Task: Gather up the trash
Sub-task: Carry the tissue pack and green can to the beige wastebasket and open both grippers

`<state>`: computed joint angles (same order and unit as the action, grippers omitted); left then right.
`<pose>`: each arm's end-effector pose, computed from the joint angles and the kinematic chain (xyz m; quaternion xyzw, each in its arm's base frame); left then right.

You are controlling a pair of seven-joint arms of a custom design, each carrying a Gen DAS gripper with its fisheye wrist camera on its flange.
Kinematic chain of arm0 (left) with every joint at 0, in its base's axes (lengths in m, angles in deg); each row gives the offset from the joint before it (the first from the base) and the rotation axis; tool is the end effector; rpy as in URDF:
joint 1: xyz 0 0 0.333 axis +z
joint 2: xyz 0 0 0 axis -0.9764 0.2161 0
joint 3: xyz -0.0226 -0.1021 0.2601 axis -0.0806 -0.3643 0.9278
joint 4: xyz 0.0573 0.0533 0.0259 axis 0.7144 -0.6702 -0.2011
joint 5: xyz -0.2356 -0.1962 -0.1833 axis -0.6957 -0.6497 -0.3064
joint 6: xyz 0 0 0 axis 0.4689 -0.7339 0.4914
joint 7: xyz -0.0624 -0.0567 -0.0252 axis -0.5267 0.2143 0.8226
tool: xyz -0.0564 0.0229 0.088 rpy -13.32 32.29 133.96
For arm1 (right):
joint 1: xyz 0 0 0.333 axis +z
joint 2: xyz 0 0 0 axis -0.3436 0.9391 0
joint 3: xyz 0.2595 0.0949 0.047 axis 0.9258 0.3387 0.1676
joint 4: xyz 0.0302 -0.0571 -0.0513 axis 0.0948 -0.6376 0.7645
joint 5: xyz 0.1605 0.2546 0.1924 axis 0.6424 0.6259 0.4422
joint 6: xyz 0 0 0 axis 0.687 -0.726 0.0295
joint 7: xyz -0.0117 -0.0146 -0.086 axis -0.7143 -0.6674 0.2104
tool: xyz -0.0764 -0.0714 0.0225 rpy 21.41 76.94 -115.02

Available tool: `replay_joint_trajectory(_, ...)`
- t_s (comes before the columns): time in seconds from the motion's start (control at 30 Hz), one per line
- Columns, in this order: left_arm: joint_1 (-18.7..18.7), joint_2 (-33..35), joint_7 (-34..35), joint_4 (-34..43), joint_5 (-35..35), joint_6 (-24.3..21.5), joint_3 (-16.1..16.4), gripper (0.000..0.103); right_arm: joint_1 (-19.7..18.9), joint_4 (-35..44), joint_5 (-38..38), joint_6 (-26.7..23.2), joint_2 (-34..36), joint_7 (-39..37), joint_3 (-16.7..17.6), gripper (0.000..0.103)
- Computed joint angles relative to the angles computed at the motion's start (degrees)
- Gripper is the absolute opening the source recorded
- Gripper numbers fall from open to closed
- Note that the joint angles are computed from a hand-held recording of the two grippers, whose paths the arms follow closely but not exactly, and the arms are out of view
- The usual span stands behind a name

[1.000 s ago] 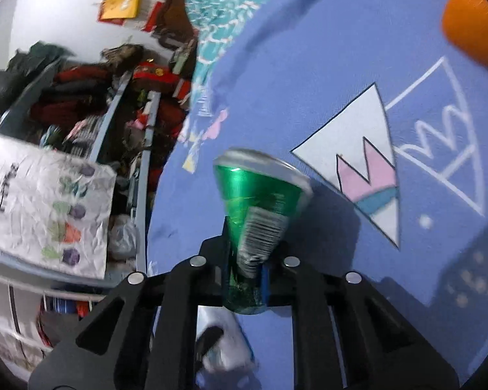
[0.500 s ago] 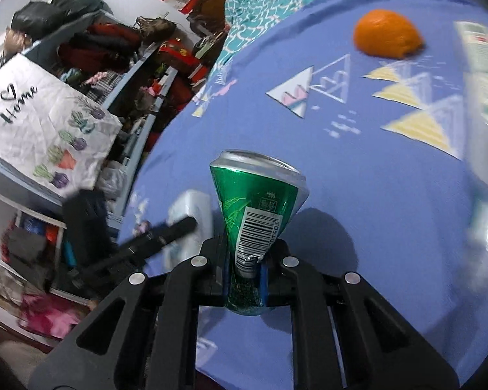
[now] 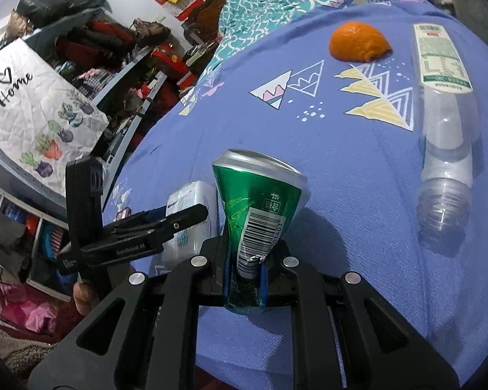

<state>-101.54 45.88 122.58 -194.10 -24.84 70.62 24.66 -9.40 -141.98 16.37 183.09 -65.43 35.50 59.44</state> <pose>0.5413 -0.3439 0.3576 -0.6882 0.6716 -0.2579 0.0941 0.5559 0.1807 0.3472 -0.7026 0.5618 0.1124 0.4220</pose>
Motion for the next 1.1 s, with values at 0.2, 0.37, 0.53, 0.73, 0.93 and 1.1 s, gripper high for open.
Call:
replay_joint_trajectory(0.2,-1.0,-0.1,-1.4,0.6,1.4,-1.7,0.7,0.079,-0.4,-0.9,1.5,0.3,-0.6,0.5,-0.2,0.018)
replay_joint_trajectory(0.37,-1.3,-0.1,-2.2,0.9,2.8,-2.7,0.6,0.082,-0.6,-1.5,2.4,-0.5,-1.0,0.5,-0.6,0.018)
replay_joint_trajectory(0.53,-1.3,0.0,-1.9,1.0,3.5,-2.8,0.2,0.071,-0.6,-1.7,3.0,-1.1,-1.2,-0.5,-0.7,0.016)
replay_joint_trajectory(0.73,-1.4,-1.7,-3.6,-0.6,4.7,-0.7,0.6,0.067,-0.6,-3.1,7.6,-1.2,-3.7,-5.3,-1.0,0.015)
replay_joint_trajectory(0.93,-0.9,-3.7,-3.7,-1.8,5.3,2.3,0.2,0.067,0.0,-4.5,10.9,-0.9,-6.1,-8.1,-2.4,0.015)
replay_joint_trajectory(1.1,0.2,-3.4,-0.5,-0.7,2.3,3.3,-1.5,0.067,0.2,-5.3,12.3,-0.9,-7.0,-8.7,-3.2,0.015)
